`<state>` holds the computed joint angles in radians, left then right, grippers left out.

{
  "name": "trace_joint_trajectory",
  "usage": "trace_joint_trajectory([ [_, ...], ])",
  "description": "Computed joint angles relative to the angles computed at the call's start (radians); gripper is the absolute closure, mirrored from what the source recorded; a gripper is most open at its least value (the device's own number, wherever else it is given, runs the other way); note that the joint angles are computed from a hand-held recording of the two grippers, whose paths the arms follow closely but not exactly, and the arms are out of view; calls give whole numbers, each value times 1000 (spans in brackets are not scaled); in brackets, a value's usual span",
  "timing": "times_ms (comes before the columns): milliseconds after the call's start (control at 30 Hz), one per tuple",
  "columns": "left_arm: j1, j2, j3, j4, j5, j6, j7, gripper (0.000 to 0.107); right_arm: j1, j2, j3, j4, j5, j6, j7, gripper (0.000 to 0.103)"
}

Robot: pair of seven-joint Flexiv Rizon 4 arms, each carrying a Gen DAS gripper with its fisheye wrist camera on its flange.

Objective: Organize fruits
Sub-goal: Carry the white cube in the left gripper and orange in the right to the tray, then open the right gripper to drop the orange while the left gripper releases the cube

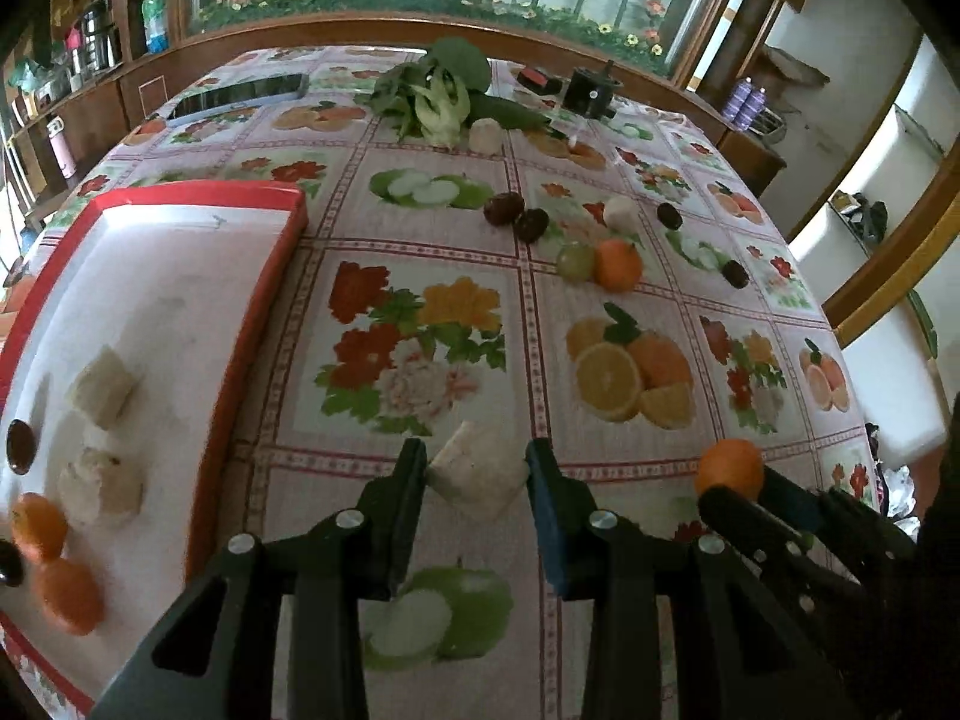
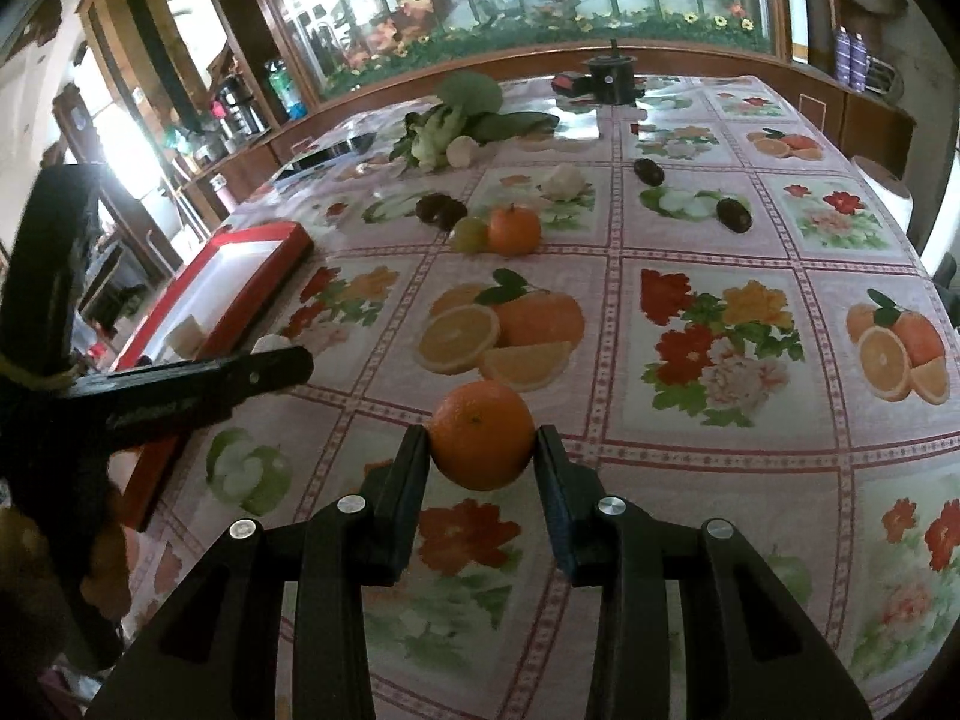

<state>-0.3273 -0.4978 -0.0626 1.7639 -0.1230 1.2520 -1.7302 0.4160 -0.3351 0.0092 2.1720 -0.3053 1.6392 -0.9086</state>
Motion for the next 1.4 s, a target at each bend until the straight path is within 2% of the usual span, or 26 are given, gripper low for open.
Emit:
trace_joint_trajectory([
  [267, 51, 62, -6, 76, -33, 47, 31, 70, 31, -34, 16, -76, -27, -35, 1, 68],
  [500, 110, 107, 3, 134, -69, 76, 49, 70, 34, -95, 70, -195, -43, -82, -32, 68],
  [633, 140, 127, 23, 162, -77, 88, 51, 70, 28, -141, 116, -281, -31, -121, -59, 68],
  [767, 167, 142, 53, 179, -68, 91, 44, 70, 53, -187, 122, -366, -34, -149, -73, 68],
  [933, 190, 134, 102, 162, -33, 65, 4, 70, 88, -247, 120, -466, -44, -183, -95, 68],
  [1100, 204, 99, 136, 113, 11, 22, -41, 70, 95, -321, 151, -582, -34, -244, -137, 68],
  [1400, 233, 32, 124, 42, 23, -28, -51, 70, 147, -389, 105, -675, -50, -319, -172, 68],
])
